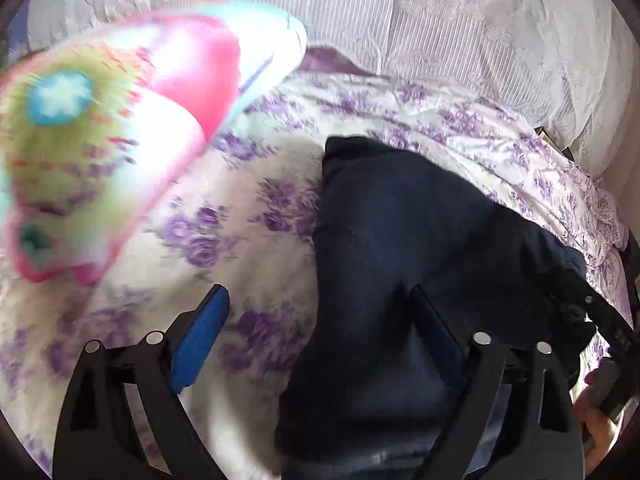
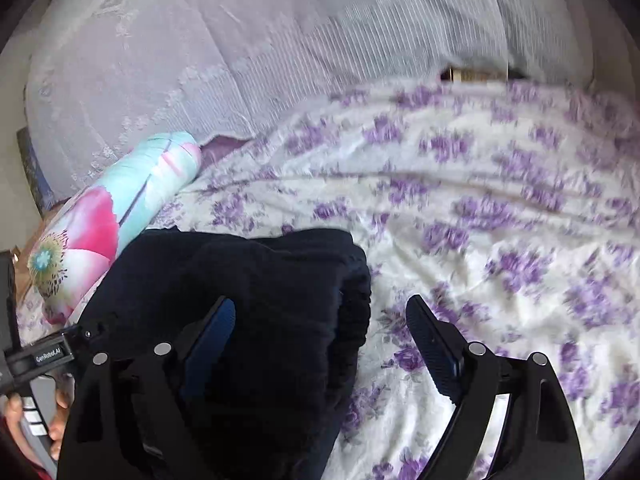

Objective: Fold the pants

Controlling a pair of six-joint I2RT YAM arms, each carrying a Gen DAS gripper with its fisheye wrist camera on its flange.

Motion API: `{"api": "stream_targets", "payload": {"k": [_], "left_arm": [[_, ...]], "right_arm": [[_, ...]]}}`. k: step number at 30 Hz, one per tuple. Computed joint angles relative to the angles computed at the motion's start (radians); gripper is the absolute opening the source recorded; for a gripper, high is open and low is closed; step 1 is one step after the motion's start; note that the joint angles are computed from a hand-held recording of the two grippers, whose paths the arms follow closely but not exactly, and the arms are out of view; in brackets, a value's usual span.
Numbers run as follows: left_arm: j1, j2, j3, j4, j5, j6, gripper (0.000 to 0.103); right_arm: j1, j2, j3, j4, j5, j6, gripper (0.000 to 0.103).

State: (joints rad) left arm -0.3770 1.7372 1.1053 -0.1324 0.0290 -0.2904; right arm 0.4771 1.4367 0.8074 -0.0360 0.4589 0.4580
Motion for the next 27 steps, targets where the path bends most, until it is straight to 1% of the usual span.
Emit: {"api": "stream_targets", "payload": {"k": [1, 2, 3, 4, 5, 6, 7, 9, 10, 11, 12, 13, 15, 16, 19, 20, 21, 23, 24, 25, 27], "left_arm": [[-0.018, -0.048, -0.05, 0.033, -0.036, 0.021, 0.087], [-0.049, -0.098, -0.092, 0.043, -0.104, 0.047, 0.088], [-0.085, -0.107, -0.093, 0.024, -0.183, 0.066, 0.089], [-0.129, -0.086, -0.075, -0.021, -0.258, 0.095, 0.094], [-0.142, -0.039, -0.031, -0.077, -0.27, 0.129, 0.098], [-0.15, 0.004, -0.015, -0.096, -0.281, 0.138, 0.098], [-0.139, 0.004, -0.036, -0.075, -0.265, 0.113, 0.099], [-0.065, -0.062, -0.06, -0.126, -0.102, 0.01, 0.098], [-0.04, -0.116, -0.118, -0.096, -0.042, -0.028, 0.097], [-0.035, -0.195, -0.206, -0.037, -0.022, -0.054, 0.097], [-0.055, -0.27, -0.273, -0.016, -0.068, -0.06, 0.097], [-0.097, -0.352, -0.328, -0.021, -0.155, -0.053, 0.097], [-0.181, -0.483, -0.415, -0.015, -0.275, -0.044, 0.097], [-0.224, -0.548, -0.455, -0.014, -0.32, -0.043, 0.098], [-0.369, -0.763, -0.563, -0.048, -0.453, -0.042, 0.098], [-0.405, -0.823, -0.585, -0.083, -0.492, -0.056, 0.098], [-0.43, -0.87, -0.6, -0.115, -0.517, -0.071, 0.098], [-0.464, -0.943, -0.621, -0.202, -0.55, -0.121, 0.098], [-0.467, -0.957, -0.622, -0.237, -0.548, -0.142, 0.098], [-0.474, -0.972, -0.624, -0.263, -0.543, -0.157, 0.098], [-0.467, -0.962, -0.623, -0.255, -0.531, -0.153, 0.098]], "right_arm": [[0.051, -0.02, -0.008, -0.001, 0.091, -0.025, 0.094], [0.108, -0.023, 0.001, -0.029, 0.201, -0.03, 0.1], [0.142, -0.005, 0.024, -0.091, 0.275, -0.003, 0.1], [0.145, 0.061, 0.094, -0.222, 0.292, 0.066, 0.1], [0.105, 0.13, 0.148, -0.322, 0.188, 0.071, 0.099], [0.057, 0.148, 0.152, -0.34, 0.062, 0.059, 0.099], [0.036, 0.116, 0.132, -0.335, 0.035, 0.124, 0.099], [0.04, -0.01, 0.069, -0.352, 0.01, 0.242, 0.099], [0.077, -0.097, 0.006, -0.325, 0.034, 0.283, 0.099], [0.129, -0.174, -0.057, -0.292, 0.079, 0.31, 0.099], [0.19, -0.214, -0.089, -0.287, 0.132, 0.335, 0.099], [0.255, -0.228, -0.106, -0.292, 0.185, 0.36, 0.099], [0.383, -0.226, -0.117, -0.327, 0.278, 0.413, 0.099], [0.451, -0.219, -0.11, -0.368, 0.322, 0.452, 0.099], [0.649, -0.185, -0.047, -0.548, 0.452, 0.605, 0.099], [0.714, -0.164, -0.019, -0.631, 0.515, 0.686, 0.099], [0.785, -0.134, 0.012, -0.739, 0.573, 0.799, 0.099], [0.883, -0.053, 0.082, -0.955, 0.644, 1.008, 0.099], [0.918, -0.008, 0.119, -1.055, 0.659, 1.1, 0.099], [0.943, 0.03, 0.152, -1.129, 0.662, 1.166, 0.099], [0.954, 0.062, 0.18, -1.167, 0.665, 1.177, 0.1]]}}
